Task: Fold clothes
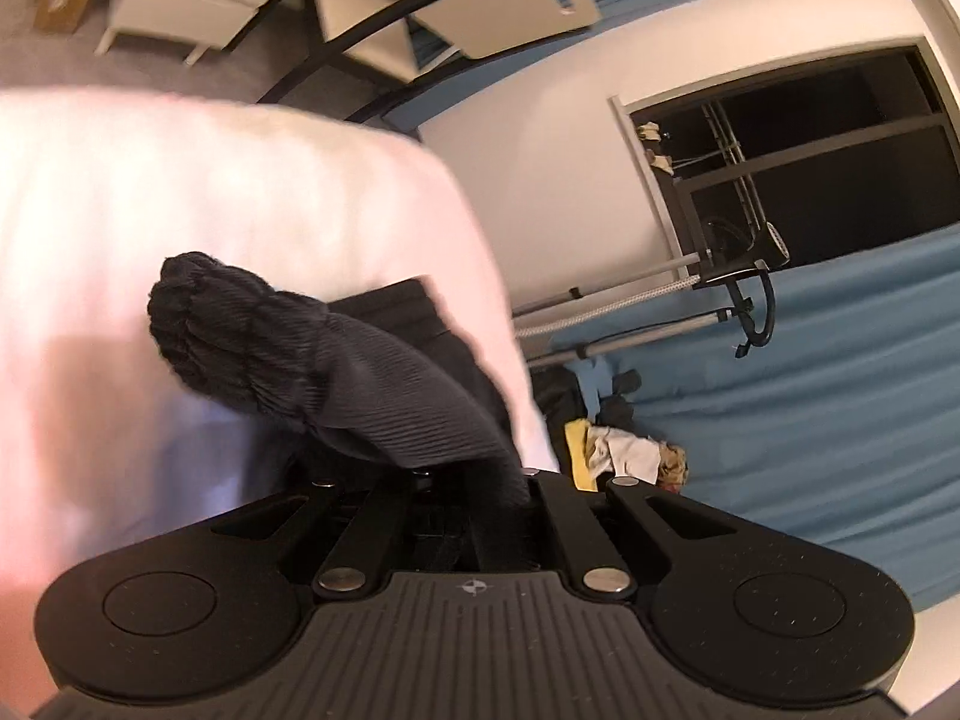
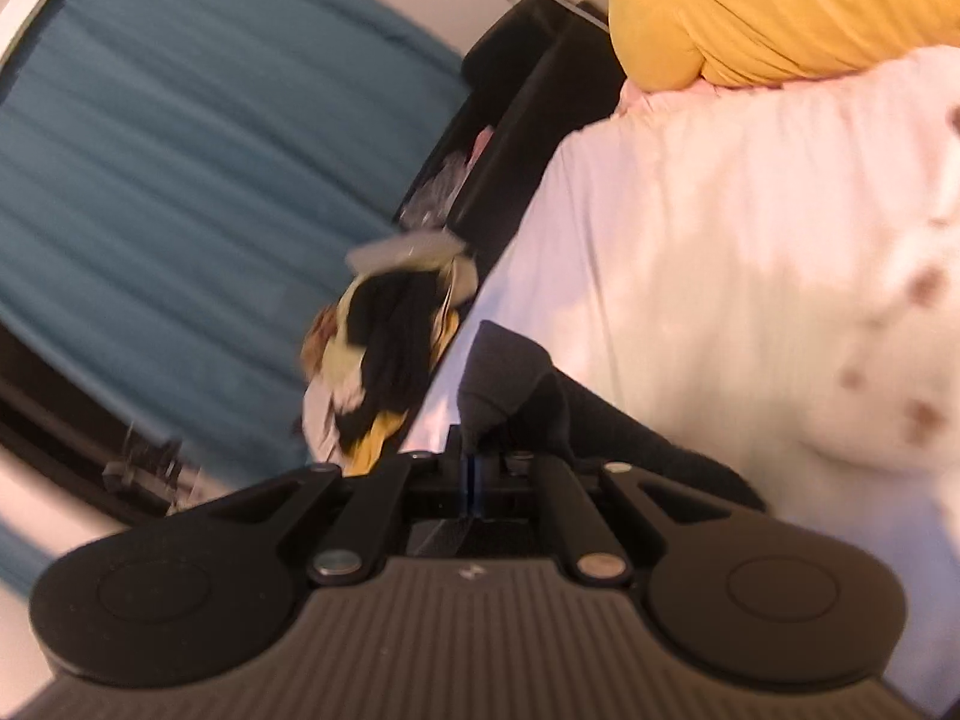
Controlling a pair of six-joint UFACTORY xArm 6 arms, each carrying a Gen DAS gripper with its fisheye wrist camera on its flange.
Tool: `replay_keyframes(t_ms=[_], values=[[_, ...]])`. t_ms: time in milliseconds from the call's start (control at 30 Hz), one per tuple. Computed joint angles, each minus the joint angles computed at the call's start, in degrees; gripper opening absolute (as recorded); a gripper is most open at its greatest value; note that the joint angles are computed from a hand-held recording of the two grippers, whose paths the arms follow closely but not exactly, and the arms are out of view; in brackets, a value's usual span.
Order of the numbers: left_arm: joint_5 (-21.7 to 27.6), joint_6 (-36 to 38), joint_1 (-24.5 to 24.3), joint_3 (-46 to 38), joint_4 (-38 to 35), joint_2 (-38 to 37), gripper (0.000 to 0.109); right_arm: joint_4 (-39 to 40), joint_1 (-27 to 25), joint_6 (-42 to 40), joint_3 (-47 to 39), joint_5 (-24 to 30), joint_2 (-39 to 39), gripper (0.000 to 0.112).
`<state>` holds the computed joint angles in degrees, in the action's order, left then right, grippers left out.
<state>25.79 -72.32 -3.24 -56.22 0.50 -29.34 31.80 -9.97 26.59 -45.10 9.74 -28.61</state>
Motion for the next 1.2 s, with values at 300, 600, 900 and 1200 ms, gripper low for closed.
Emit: replay_keyframes(t_ms=[300,600,900,1200], values=[[9.5,2.7,-0.5,-35.1,5.3,34.1,0.004,-38.2,0.0,31.4,-26.0,0.6,33.2,0.003],[13.5,5.2,-1.5,-51.7,9.2,52.4,0.016,-45.0,0.5,27.0,-37.4,1.5,47.6,0.007],[-12.7,-4.1,-3.1,-16.8,23.0,28.8,0.077,-25.0,4.0,7.0,-21.0,-12.6,36.2,0.049],[-19.2,-43.7,-6.0,7.2,50.5,8.9,0.09,-7.2,12.9,-2.2,-3.8,-12.2,17.2,0.056]])
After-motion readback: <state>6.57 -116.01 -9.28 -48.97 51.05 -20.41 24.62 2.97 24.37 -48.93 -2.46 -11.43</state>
